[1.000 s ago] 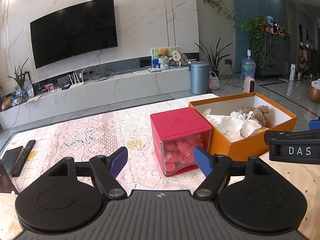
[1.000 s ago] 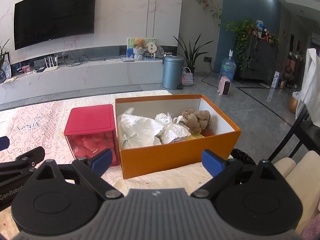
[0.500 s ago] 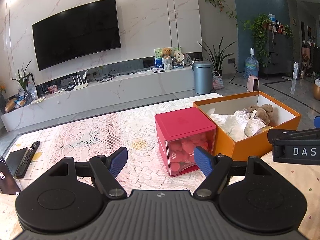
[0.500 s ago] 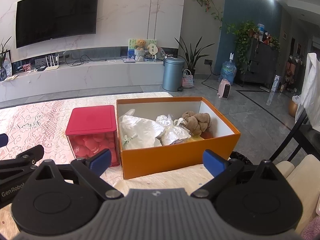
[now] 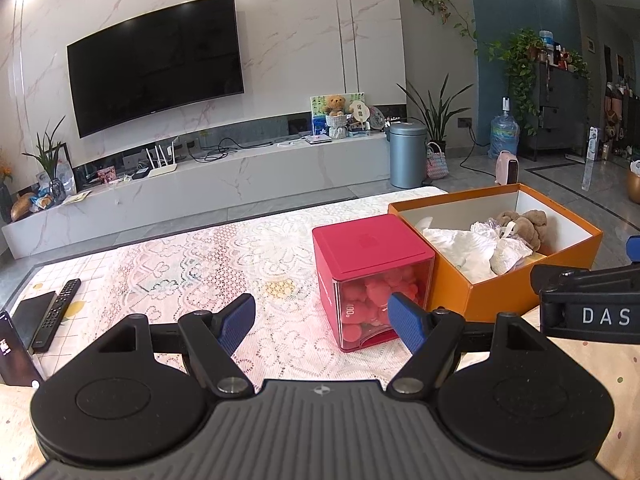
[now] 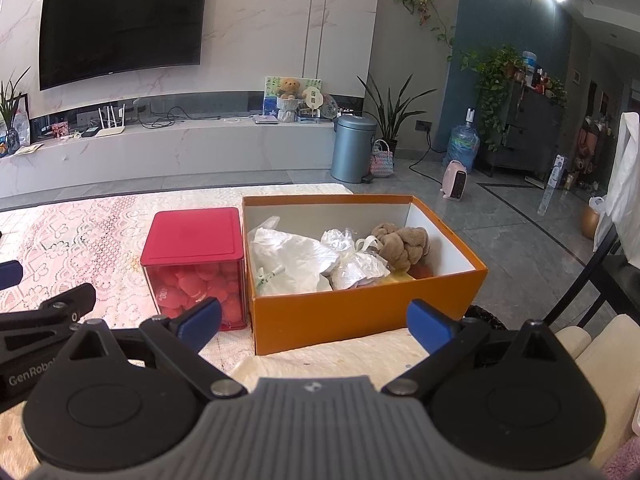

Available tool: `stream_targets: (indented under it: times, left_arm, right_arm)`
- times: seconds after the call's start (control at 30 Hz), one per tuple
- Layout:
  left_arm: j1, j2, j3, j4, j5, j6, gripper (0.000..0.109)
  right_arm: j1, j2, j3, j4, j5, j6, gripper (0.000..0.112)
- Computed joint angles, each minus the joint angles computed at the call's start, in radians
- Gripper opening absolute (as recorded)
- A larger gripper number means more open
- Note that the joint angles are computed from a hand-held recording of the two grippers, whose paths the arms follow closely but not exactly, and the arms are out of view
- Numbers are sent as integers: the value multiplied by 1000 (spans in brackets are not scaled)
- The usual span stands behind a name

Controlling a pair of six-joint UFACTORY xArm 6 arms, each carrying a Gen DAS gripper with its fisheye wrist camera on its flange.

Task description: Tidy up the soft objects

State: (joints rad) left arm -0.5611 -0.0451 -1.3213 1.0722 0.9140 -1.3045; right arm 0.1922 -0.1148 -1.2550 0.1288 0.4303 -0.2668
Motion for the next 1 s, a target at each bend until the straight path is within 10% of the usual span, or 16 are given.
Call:
stream_targets:
  times: [1.0]
  left_arm:
    - [-1, -9, 7, -4, 5, -10, 89]
  right_arm:
    - [7, -18, 18, -2, -3, -9, 98]
